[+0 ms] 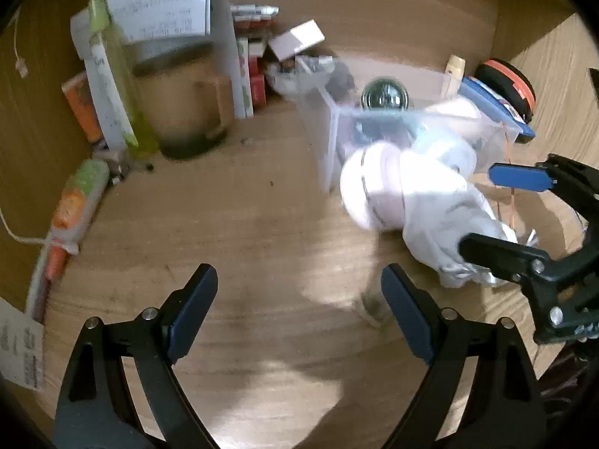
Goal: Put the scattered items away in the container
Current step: 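Grasp the metal tin with the left tool while the right tool grasps the white cloth bag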
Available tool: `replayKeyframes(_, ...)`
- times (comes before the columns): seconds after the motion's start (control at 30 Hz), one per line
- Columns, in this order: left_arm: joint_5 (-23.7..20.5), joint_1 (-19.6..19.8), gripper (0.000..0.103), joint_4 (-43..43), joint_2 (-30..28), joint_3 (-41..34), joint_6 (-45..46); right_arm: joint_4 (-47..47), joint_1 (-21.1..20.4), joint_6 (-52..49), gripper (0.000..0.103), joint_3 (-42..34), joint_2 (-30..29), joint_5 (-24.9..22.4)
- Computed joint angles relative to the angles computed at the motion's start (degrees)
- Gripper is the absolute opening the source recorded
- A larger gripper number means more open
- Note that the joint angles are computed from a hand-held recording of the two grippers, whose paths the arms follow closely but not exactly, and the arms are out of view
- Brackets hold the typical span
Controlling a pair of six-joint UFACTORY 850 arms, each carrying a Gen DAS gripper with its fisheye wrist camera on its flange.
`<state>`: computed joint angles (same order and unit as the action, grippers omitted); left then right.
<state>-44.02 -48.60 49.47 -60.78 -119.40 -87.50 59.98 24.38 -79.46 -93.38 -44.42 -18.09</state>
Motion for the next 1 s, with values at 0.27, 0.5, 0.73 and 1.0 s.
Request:
replayKeyframes(0.27,2.15,-0.50,0.090,-1.84,-0.58,-0.32,1.69,-10.00,-0.26,9.71,0.089,-2.27,-1.84,-3.33)
replayKeyframes(0.5,1.54,-0.66,0.090,-2.38,-1.03,-0.70,1.51,-18.43,-0.23,18.19,0.101,-8.03,-5.52,-9.95)
replayKeyframes(0.73,1.50,-0.51,0.090,-2.87,-0.71,-0.13,1.92,-20.79,-0.41,19.04,0.102,-11.31,-7.72,-11.73)
replayKeyframes(1.0,3.12,-0.43,0.090,-3.87,-1.18,-0.71,4.03,-13.51,-0.57,8.24,0.075,-4.94,-3.98,-6.47)
